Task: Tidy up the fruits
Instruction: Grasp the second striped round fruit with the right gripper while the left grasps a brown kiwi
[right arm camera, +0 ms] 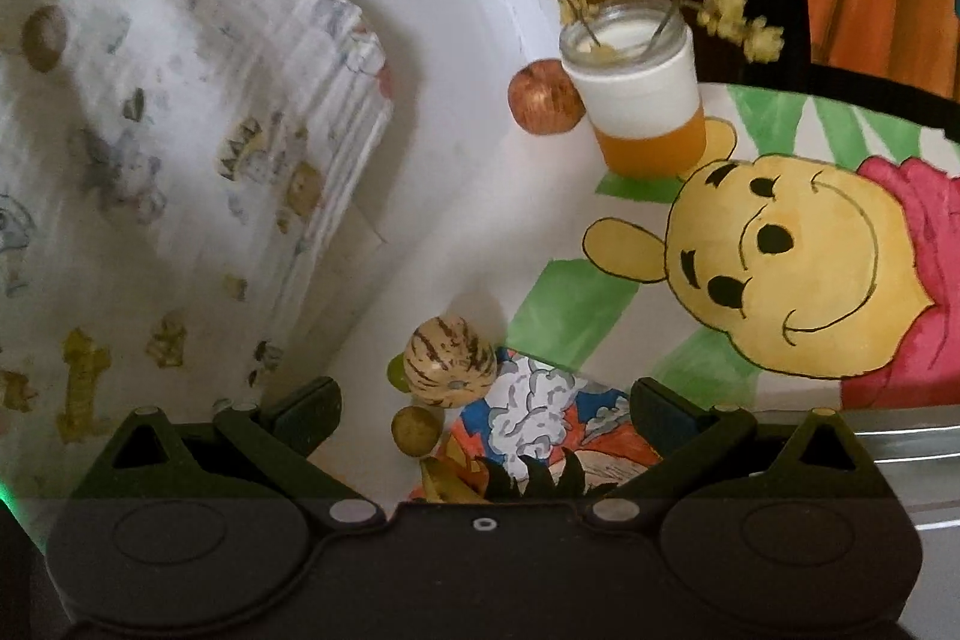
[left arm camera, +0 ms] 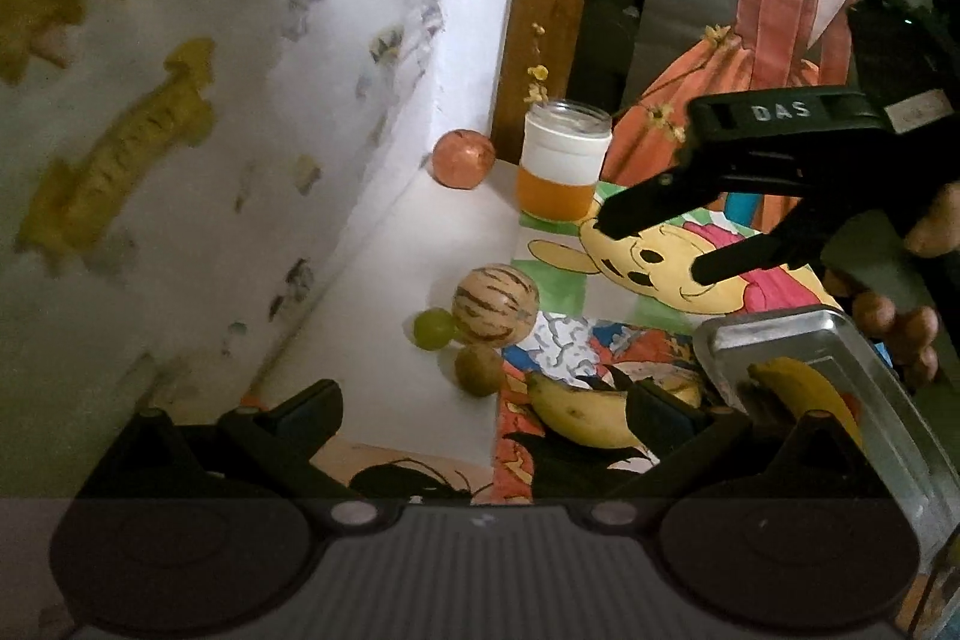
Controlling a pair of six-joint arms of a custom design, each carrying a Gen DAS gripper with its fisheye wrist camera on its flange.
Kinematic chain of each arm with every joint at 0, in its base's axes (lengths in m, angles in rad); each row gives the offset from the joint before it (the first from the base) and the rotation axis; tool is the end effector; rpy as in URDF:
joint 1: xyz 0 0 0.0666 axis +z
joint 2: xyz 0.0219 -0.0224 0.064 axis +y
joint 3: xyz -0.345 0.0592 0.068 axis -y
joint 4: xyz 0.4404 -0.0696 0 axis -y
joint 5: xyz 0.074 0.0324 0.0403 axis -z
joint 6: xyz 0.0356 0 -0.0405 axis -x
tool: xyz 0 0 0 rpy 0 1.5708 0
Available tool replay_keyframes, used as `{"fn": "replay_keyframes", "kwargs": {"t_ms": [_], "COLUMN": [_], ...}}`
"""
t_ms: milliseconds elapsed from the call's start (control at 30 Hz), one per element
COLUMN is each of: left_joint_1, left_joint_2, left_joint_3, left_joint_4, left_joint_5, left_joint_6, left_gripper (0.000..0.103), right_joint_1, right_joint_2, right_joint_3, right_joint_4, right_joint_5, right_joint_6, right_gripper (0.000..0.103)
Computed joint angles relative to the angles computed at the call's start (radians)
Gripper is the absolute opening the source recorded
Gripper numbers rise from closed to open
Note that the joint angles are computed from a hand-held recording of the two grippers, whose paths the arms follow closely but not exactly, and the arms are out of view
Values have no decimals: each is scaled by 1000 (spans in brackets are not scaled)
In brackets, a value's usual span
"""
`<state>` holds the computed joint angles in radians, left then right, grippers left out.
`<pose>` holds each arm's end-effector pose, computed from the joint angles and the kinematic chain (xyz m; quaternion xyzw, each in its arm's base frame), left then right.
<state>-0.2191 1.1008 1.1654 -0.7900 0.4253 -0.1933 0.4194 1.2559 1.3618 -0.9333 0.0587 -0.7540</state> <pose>0.4313 -0.1115 0.4267 0.2673 0.8548 -0.1976 0.3985 0.4500 0.1979 0.4455 0.1656 0.9165 0.1782 0.3175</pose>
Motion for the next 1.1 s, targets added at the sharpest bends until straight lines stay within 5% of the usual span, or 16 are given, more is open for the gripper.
{"fn": "replay_keyframes", "kwargs": {"t_ms": [433,1100], "left_joint_1": [-3,-27], "left_joint_2": [106,174], "left_joint_3": [55,78], "left_joint_4": [19,59], "left_joint_5": [3,0], "left_joint_6": [103,132], "left_gripper": [100,52], "right_joint_1": [-20,-34], "right_joint_2": [113,193], "right_joint_3": [52,85], "right_joint_4": [66,99], "right_joint_5": [-84,-138], "right_joint_6": [-2,-5], "right_gripper": [97,76]}}
